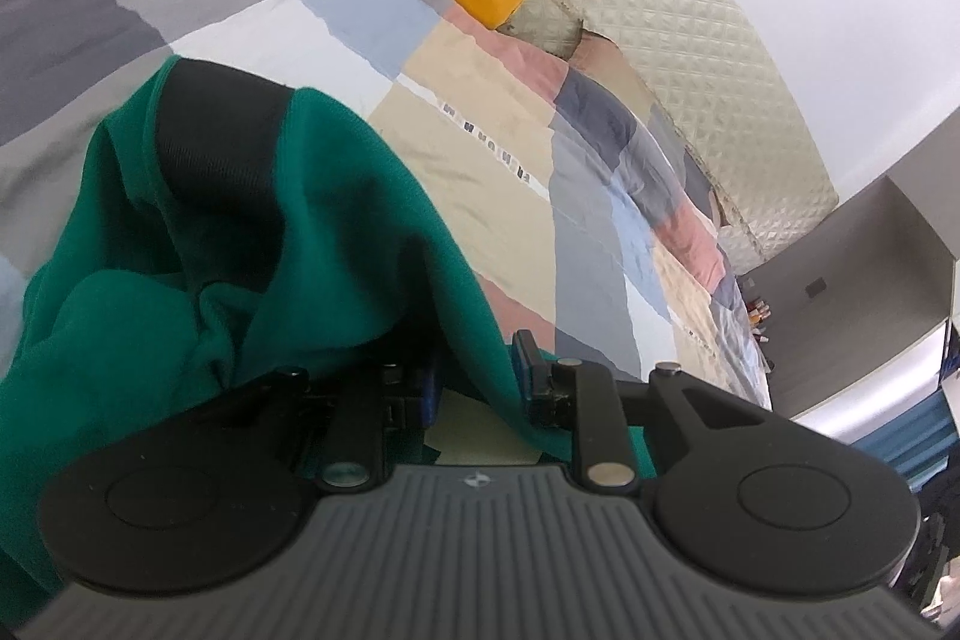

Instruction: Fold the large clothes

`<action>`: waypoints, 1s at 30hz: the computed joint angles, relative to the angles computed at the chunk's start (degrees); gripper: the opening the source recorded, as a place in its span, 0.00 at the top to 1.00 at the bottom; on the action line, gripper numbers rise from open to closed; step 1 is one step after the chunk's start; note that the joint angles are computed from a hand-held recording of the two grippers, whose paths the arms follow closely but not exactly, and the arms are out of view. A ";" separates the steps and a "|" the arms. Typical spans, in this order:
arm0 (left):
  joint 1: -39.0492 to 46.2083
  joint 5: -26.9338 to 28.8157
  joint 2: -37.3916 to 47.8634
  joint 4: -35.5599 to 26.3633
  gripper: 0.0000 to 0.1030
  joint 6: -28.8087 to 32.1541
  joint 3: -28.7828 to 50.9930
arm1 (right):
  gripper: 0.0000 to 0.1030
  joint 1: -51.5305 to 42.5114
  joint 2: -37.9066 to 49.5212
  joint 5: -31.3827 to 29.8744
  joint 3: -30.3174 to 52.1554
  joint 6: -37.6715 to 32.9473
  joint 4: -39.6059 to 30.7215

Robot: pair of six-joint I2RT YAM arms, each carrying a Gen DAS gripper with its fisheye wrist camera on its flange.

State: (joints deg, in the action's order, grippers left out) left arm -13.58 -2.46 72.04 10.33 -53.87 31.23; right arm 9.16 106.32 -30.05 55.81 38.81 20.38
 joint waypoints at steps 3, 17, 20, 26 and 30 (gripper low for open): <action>0.01 0.43 -0.97 -0.34 0.73 0.19 -0.22 | 0.80 -0.50 -0.75 -0.99 -0.53 -0.76 -0.29; -13.59 -10.11 -12.46 -5.92 0.21 7.58 -2.32 | 0.19 -2.78 -12.03 -10.32 -8.62 -12.55 -0.97; -16.36 -18.71 -7.99 -7.74 0.21 10.79 0.18 | 0.28 -2.38 -13.12 -6.29 -9.30 -16.41 -1.82; -13.67 -21.40 -2.59 -6.67 0.21 10.91 1.56 | 0.35 -3.10 -15.48 2.90 -11.92 -19.38 -0.23; -12.89 -23.78 -0.73 -7.15 0.21 11.44 2.75 | 0.35 -3.66 -17.48 7.98 -13.64 -21.84 -0.20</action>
